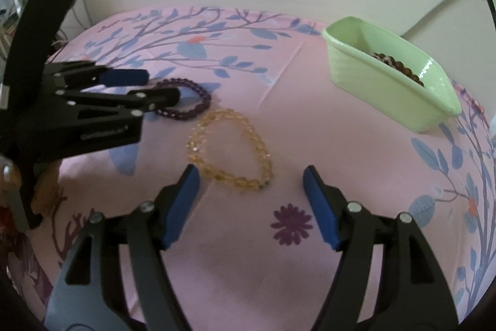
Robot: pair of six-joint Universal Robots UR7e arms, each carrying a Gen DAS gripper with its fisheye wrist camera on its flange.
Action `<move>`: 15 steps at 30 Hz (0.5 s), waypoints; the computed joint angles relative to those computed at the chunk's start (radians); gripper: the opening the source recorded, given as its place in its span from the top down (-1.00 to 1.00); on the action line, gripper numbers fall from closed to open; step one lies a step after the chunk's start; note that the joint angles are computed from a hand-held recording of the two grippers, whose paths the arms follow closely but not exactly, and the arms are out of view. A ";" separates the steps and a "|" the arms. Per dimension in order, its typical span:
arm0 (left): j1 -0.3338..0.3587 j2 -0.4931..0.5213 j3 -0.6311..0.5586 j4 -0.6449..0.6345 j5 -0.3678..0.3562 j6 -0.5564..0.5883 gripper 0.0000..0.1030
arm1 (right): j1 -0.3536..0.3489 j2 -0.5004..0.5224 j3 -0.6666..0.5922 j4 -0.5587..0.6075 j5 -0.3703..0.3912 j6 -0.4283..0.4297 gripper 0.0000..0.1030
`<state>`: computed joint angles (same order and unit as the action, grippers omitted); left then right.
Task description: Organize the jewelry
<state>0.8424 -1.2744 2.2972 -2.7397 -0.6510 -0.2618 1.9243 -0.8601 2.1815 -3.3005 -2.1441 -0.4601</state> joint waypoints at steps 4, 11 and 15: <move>-0.001 -0.003 -0.002 0.005 -0.004 -0.005 -0.04 | -0.002 -0.003 0.000 0.002 -0.003 -0.002 -0.29; -0.002 -0.006 0.000 0.002 -0.017 -0.006 -0.04 | 0.010 0.003 0.000 -0.004 -0.018 0.011 -0.28; -0.004 -0.008 0.000 0.006 -0.012 -0.005 0.12 | 0.023 0.002 0.011 -0.015 -0.011 -0.006 -0.01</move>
<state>0.8383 -1.2828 2.2969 -2.7337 -0.6632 -0.2669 1.9469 -0.8578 2.1922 -3.3160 -2.1554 -0.4663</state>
